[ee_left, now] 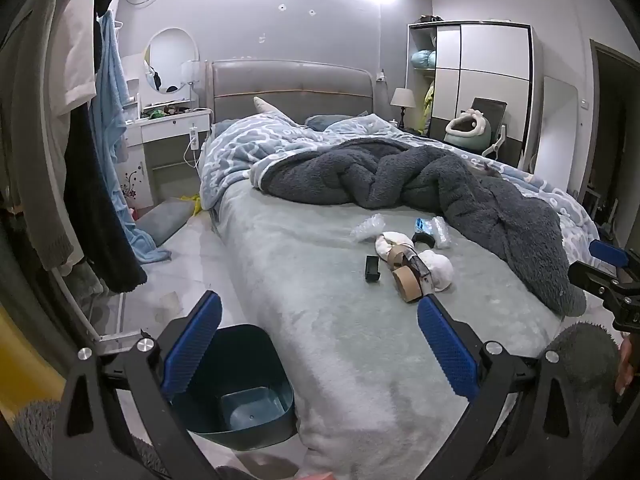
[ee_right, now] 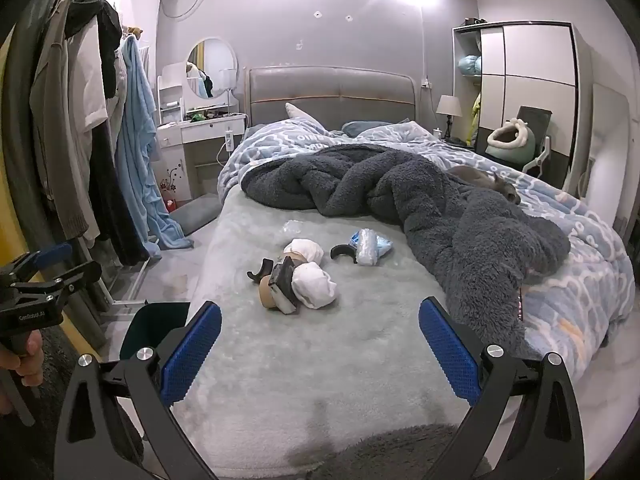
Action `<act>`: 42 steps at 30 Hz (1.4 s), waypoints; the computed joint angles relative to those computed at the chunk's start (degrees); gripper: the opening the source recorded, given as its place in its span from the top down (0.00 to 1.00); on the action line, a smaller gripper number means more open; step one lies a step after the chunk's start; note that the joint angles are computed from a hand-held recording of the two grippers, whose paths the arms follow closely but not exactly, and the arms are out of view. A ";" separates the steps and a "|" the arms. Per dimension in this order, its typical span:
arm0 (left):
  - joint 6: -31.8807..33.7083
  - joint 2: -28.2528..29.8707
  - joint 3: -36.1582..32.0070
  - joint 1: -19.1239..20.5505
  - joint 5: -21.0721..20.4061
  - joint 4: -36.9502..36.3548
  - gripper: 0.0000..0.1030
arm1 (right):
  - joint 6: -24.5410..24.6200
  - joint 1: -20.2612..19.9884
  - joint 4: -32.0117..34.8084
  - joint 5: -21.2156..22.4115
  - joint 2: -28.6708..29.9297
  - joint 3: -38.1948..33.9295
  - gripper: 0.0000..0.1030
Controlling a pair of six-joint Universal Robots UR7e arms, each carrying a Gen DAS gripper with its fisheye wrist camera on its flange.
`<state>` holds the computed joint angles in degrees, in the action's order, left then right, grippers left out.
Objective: Collect trash
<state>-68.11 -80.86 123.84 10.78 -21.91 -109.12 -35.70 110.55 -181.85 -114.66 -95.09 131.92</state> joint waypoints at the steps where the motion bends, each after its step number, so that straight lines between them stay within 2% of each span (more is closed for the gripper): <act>1: -0.16 -0.07 -0.01 -0.03 -0.01 0.25 0.03 | 0.00 0.00 -0.03 0.06 -0.07 0.03 0.03; 22: -1.16 0.35 -0.56 0.09 -0.38 1.78 0.03 | 0.24 0.09 -0.07 0.09 -0.05 0.14 0.03; 33: -6.85 0.05 -1.39 0.17 0.92 7.25 0.03 | 0.17 -0.01 -0.19 0.24 -0.03 0.18 0.03; 42: -2.80 -0.34 -0.23 0.33 0.10 1.90 0.03 | 0.44 0.04 -0.03 0.22 0.07 0.06 0.03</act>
